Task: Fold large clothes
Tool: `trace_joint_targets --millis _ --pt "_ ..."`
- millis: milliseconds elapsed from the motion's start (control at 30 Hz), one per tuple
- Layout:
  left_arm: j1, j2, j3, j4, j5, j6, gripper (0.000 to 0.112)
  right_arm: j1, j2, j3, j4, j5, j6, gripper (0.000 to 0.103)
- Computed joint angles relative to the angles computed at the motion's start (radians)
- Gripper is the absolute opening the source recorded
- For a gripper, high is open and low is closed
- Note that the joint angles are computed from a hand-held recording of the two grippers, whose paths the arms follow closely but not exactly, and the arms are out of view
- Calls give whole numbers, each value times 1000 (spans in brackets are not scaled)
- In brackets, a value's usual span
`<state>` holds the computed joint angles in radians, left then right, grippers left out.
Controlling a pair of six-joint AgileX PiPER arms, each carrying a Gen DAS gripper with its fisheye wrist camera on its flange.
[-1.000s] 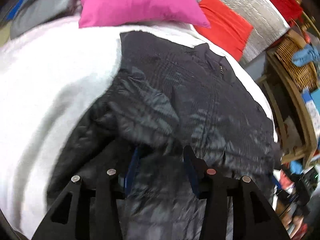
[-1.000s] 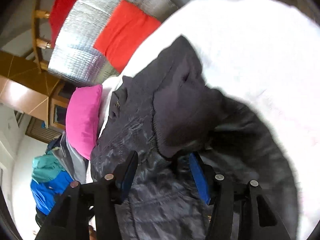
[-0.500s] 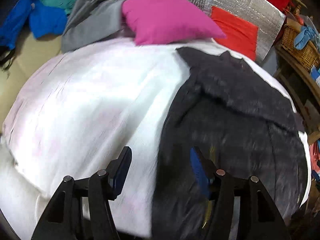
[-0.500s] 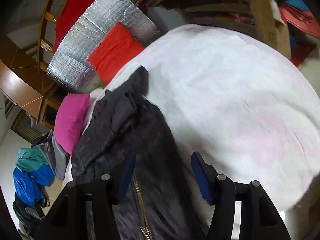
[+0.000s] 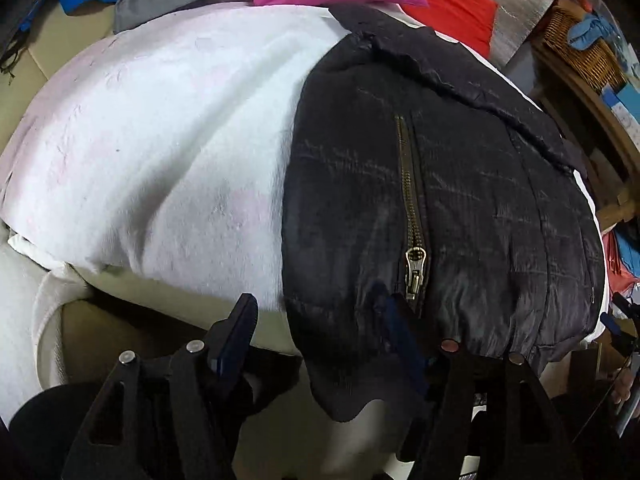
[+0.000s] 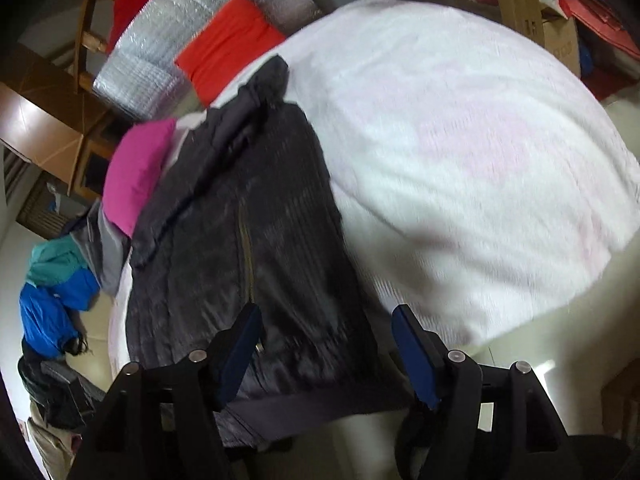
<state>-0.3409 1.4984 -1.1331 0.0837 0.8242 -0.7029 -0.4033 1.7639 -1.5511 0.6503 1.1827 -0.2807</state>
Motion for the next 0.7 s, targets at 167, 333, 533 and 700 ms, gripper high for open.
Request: trace_joint_targets --millis 167,333,533,700 --pt "-2 2 12 -11 -44 30 39 34 12 27 -45 -49 2 71" --pt "24 5 17 -59 -68 73 39 109 -7 58 -88 -75 -61 52" --pt "66 18 26 -149 -93 150 60 48 -30 74 47 -28 -195 46" --pt "76 10 46 -178 -131 197 43 35 60 25 -41 -18 -66 48"
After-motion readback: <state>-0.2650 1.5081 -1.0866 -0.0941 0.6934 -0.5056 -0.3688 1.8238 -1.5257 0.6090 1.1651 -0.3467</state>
